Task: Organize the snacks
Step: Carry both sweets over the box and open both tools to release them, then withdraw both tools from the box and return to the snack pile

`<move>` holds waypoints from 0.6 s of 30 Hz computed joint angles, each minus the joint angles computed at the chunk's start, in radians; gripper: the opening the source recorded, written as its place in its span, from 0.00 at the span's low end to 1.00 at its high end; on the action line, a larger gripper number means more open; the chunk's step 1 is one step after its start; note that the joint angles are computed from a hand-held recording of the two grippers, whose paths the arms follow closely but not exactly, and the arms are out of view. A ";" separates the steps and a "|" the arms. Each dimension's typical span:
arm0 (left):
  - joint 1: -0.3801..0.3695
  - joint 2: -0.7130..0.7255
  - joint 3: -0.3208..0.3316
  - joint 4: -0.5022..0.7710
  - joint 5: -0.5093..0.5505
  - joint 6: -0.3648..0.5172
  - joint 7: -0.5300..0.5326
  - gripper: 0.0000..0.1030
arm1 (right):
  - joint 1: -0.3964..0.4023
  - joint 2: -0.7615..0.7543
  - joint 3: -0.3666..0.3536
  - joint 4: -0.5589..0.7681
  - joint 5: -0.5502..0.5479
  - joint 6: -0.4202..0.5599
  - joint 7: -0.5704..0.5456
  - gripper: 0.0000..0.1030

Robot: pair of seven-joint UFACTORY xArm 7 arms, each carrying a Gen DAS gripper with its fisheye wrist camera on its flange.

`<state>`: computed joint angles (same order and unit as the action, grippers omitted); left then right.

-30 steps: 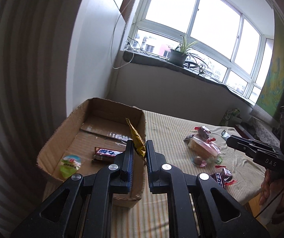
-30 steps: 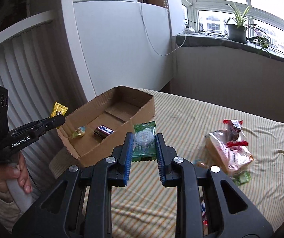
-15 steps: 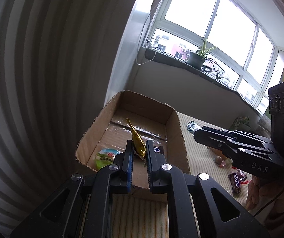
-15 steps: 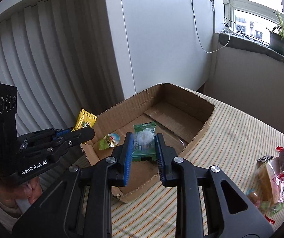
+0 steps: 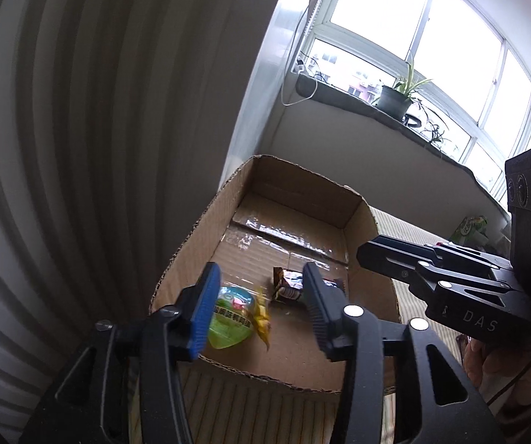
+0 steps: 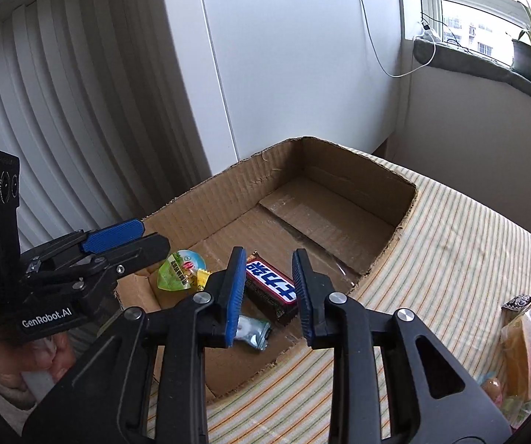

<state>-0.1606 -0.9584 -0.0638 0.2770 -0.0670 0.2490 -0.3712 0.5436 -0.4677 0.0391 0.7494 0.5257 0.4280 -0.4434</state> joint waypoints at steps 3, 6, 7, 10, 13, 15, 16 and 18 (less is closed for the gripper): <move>0.010 -0.011 -0.002 -0.003 0.002 0.005 -0.007 0.54 | -0.014 -0.023 -0.004 -0.020 -0.011 0.014 0.010 0.26; 0.022 -0.021 -0.009 -0.003 0.007 0.014 -0.014 0.54 | -0.018 -0.061 -0.009 -0.043 -0.018 0.018 0.015 0.27; 0.023 -0.022 -0.009 -0.002 0.008 0.017 -0.016 0.54 | -0.017 -0.074 -0.011 -0.049 -0.020 0.019 0.015 0.29; 0.032 -0.053 -0.022 -0.002 0.015 0.041 -0.028 0.54 | -0.012 -0.113 -0.006 -0.073 -0.033 0.004 0.019 0.56; 0.041 -0.092 -0.039 0.003 0.024 0.077 -0.044 0.54 | -0.003 -0.154 -0.005 -0.100 -0.046 -0.021 0.032 0.66; 0.045 -0.112 -0.055 0.011 0.032 0.098 -0.056 0.54 | 0.007 -0.181 -0.015 -0.115 -0.051 -0.026 0.042 0.71; 0.048 -0.123 -0.064 0.014 0.037 0.112 -0.064 0.54 | 0.011 -0.196 -0.022 -0.123 -0.053 -0.025 0.045 0.72; 0.049 -0.146 -0.081 0.022 0.046 0.138 -0.079 0.55 | 0.009 -0.226 -0.030 -0.138 -0.065 -0.020 0.055 0.74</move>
<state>-0.1117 -1.1041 -0.1450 0.2986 -0.0206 0.3874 -0.4505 0.5528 -0.6937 0.0089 0.6113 0.4611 0.4079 -0.3885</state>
